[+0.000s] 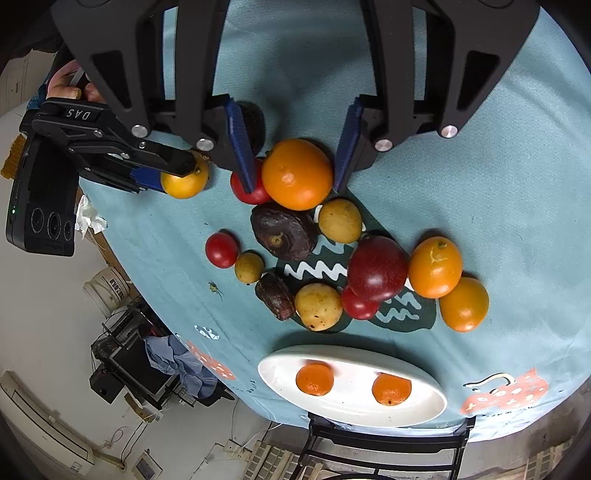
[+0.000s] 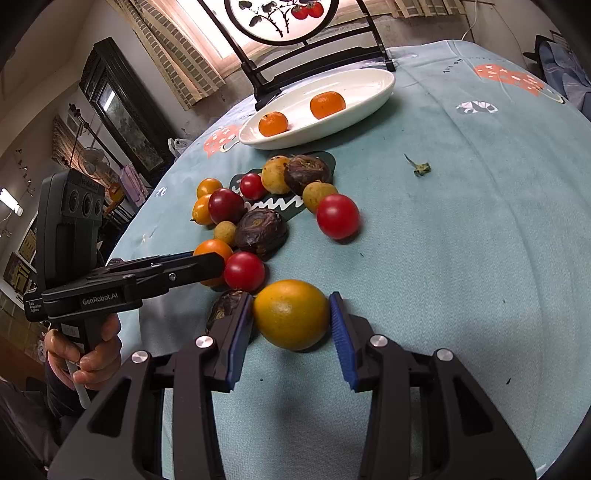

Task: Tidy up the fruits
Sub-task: 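Grasp an orange with the left tool while the right tool grasps a yellow-green citrus, then carry both fruits to the white plate and open both tools to release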

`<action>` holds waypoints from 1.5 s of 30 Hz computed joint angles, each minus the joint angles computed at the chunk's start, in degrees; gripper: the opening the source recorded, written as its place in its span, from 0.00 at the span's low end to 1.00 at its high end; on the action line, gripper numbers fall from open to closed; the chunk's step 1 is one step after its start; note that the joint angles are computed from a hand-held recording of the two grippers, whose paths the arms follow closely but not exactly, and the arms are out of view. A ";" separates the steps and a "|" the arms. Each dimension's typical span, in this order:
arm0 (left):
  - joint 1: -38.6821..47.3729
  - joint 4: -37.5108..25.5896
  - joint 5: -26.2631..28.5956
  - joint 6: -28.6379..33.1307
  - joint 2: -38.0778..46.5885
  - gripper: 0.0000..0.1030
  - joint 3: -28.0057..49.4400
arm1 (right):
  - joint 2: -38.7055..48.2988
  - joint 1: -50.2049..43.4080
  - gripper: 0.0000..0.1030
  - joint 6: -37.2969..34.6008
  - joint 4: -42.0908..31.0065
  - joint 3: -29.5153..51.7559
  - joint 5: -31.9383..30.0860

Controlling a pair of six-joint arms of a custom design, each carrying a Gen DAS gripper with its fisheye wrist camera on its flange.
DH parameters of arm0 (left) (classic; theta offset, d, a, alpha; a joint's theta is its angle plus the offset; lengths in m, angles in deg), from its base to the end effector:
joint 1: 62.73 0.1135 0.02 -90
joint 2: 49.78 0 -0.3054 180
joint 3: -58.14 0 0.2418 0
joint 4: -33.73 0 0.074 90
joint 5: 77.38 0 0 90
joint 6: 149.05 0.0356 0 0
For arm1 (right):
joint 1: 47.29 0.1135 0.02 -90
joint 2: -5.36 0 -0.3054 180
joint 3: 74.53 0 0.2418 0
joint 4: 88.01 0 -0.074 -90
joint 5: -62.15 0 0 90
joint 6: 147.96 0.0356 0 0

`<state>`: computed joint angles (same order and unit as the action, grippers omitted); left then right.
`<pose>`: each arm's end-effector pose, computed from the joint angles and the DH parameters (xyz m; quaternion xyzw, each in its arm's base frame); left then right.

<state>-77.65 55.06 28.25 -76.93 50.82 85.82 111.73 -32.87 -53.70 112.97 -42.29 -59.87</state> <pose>0.2048 -0.0645 0.0977 0.0205 0.9364 -0.2152 0.2764 0.2226 0.0767 0.0906 -0.1676 0.9006 0.3075 0.2573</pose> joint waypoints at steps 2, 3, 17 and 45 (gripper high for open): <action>-0.10 0.25 -0.11 -0.14 -0.03 0.42 -0.10 | 0.17 -0.01 0.41 -0.07 0.02 0.07 -0.06; -0.01 0.27 -0.06 -0.08 -0.13 0.42 -0.17 | 0.13 -0.02 0.41 -0.09 -0.03 0.05 0.00; 0.52 2.90 -0.79 -0.22 -0.39 0.38 -1.90 | -0.13 -0.45 0.41 -0.16 0.23 -0.13 -0.29; 9.16 -21.60 -10.27 9.18 13.99 0.47 40.37 | 16.85 5.78 0.63 3.15 -22.44 46.93 15.62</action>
